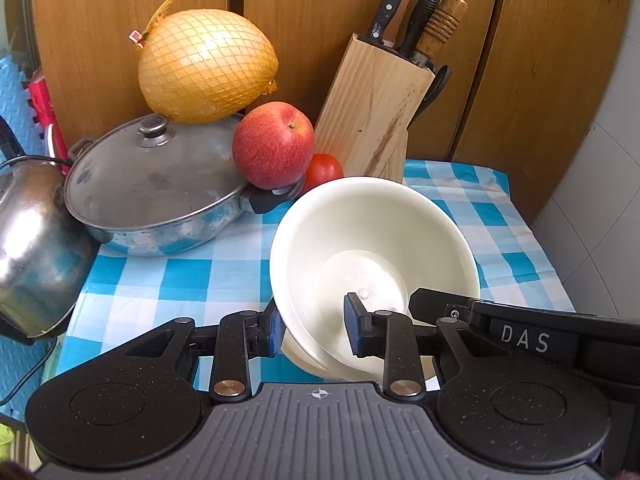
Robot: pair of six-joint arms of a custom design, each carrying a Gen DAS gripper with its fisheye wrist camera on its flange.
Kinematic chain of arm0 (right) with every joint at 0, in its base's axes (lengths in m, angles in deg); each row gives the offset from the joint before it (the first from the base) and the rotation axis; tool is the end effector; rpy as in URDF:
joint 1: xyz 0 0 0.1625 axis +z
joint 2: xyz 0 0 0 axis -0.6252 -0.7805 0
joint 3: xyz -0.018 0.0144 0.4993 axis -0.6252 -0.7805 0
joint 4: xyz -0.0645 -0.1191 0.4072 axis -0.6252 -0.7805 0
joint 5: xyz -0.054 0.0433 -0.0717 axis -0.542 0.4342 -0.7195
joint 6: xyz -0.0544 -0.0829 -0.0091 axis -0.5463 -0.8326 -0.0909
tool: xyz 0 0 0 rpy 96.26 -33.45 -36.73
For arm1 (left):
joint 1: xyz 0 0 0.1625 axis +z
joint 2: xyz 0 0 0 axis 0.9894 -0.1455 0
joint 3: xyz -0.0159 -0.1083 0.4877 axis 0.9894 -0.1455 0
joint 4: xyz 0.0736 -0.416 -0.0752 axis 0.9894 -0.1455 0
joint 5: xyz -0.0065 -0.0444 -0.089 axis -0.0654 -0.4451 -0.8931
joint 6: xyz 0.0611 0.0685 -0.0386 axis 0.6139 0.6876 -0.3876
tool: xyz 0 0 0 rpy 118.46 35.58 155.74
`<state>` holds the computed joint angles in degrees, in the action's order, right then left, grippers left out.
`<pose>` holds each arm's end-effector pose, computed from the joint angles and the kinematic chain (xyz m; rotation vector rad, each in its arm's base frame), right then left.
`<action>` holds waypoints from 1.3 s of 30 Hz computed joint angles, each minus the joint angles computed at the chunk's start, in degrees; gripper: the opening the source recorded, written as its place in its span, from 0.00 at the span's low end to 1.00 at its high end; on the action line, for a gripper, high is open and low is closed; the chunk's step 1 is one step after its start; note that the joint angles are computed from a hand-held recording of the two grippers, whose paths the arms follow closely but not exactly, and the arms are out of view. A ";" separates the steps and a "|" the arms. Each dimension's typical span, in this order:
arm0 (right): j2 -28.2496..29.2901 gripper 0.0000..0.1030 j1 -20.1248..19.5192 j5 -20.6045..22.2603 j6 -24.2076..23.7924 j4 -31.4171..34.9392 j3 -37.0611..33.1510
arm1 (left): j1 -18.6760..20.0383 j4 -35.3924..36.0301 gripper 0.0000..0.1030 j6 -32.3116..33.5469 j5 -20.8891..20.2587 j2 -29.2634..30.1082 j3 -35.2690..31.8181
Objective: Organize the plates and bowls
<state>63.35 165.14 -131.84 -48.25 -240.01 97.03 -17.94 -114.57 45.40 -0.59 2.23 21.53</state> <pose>0.4830 -0.5570 -0.0084 -0.1816 -2.4562 1.2265 -0.0988 -0.6129 0.3848 0.8685 2.4244 -0.6633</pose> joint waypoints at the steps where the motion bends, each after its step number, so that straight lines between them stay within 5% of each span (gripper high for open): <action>1: 0.04 0.13 0.08 0.10 0.09 -0.04 0.07 | 0.00 0.07 0.36 0.13 -0.04 -0.20 0.07; 18: 0.83 0.13 0.99 0.19 4.11 3.60 0.68 | 1.31 3.21 0.36 0.82 -0.65 -2.49 1.33; 39: 1.46 0.13 -1.46 -1.48 5.55 7.89 -1.76 | 2.76 6.71 0.34 -1.88 -0.41 2.61 -2.85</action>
<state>64.81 163.68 -133.32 -42.71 -232.13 95.27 -15.19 -107.85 43.52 -1.00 4.84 18.68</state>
